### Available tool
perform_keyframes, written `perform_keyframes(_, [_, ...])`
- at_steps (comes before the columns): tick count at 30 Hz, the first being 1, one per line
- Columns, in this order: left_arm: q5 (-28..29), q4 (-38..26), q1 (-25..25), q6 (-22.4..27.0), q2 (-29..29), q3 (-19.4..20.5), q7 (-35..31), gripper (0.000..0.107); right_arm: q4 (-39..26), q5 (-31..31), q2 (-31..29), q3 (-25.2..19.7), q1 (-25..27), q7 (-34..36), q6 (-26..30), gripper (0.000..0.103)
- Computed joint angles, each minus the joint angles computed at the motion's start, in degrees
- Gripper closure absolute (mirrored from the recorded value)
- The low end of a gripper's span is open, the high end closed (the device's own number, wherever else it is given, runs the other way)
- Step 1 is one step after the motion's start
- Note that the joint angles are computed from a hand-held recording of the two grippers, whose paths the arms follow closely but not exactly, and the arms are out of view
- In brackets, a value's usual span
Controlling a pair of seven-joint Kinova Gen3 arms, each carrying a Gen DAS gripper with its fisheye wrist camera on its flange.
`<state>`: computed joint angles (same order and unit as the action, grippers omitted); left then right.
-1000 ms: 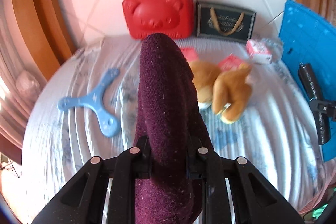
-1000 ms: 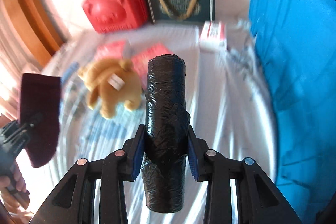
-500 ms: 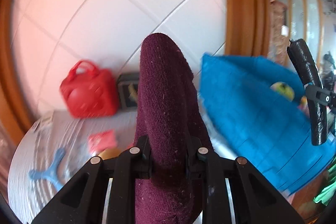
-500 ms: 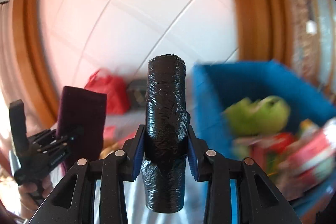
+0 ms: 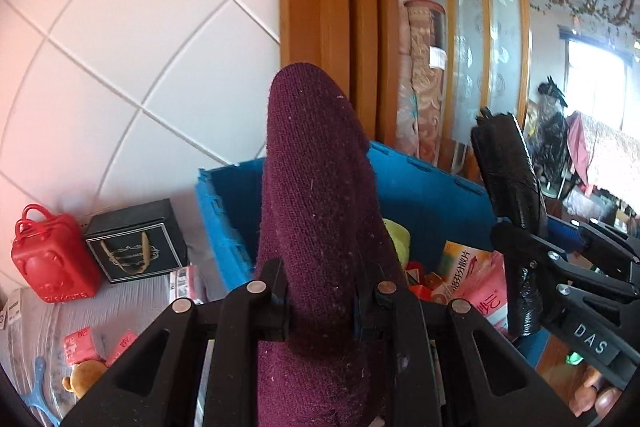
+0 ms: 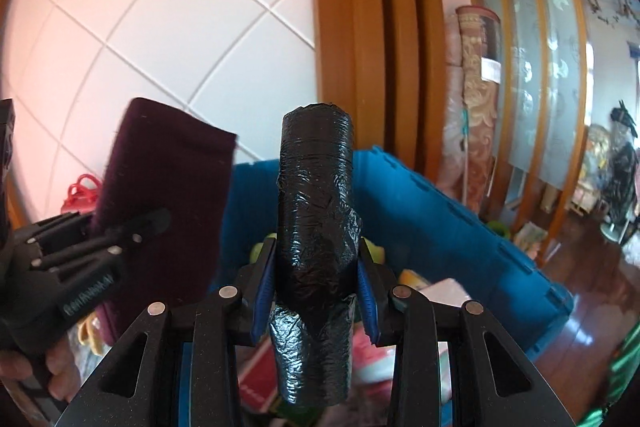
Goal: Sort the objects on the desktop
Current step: 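Carry the sock and black roll into the blue crate and release both, then withdraw both open tools from the crate toward the brown teddy bear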
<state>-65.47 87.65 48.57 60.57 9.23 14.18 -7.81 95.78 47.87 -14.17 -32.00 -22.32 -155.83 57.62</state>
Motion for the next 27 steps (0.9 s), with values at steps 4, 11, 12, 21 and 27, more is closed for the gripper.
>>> perform_keyframes(4, [1.69, -4.29, 0.9, 1.28, 3.49, -0.74, -3.69, 0.088, 1.36, 0.09, 0.26, 2.19, 0.82, 0.25, -1.43, 0.068])
perform_keyframes(11, [4.75, -8.19, 2.91, 1.58, 6.5, -3.82, -7.18, 0.087, 2.43, -1.59, 0.22, 4.86, 2.16, 3.82, -3.75, 0.067])
perform_keyframes(12, [4.92, -8.23, 3.16, 1.45, 6.52, -4.19, -7.17, 0.086, 2.51, -1.57, 0.35, 4.92, 2.28, 4.08, -3.91, 0.067])
perform_keyframes(21, [1.79, -5.96, 5.09, 0.66, 5.9, -5.56, -3.1, 0.031, 3.18, 4.46, -0.08, 2.12, 2.77, -0.84, 0.57, 0.02])
perform_keyframes(27, [2.74, -3.33, 3.89, 0.44, 3.61, -4.21, -1.28, 0.031, 3.31, 5.62, -0.84, 0.47, 2.07, -2.74, 3.96, 0.0])
